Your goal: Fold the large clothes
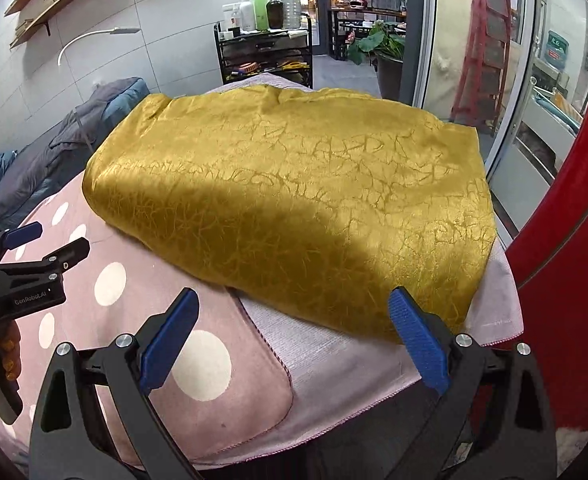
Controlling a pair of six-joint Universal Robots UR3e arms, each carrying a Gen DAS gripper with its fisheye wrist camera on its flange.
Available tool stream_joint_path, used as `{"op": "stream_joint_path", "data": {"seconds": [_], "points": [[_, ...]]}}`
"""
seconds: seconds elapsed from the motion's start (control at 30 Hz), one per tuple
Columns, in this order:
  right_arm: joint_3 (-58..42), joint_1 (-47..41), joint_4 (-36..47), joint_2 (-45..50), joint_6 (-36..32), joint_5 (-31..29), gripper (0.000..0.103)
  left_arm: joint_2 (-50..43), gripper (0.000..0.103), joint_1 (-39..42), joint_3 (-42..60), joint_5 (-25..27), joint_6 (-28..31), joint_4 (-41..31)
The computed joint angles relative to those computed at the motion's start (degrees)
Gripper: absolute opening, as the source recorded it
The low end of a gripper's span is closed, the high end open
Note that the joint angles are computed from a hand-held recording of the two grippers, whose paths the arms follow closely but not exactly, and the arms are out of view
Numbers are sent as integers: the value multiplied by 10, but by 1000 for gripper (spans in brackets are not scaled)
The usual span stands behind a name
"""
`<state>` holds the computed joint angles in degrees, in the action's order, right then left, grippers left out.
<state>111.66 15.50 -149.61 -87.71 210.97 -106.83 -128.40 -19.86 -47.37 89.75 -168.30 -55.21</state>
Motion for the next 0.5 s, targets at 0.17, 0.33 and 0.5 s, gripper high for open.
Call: {"op": "stream_joint_path", "data": {"seconds": [0.17, 0.33, 0.5], "points": [[-18, 9, 9, 14, -2, -3, 94, -2, 97, 2, 10, 1, -8, -17], [-37, 12, 23, 27, -2, -7, 94, -6, 97, 5, 21, -4, -13, -31], [-35, 5, 25, 26, 3, 6, 94, -11, 97, 8, 30, -10, -14, -34]]}}
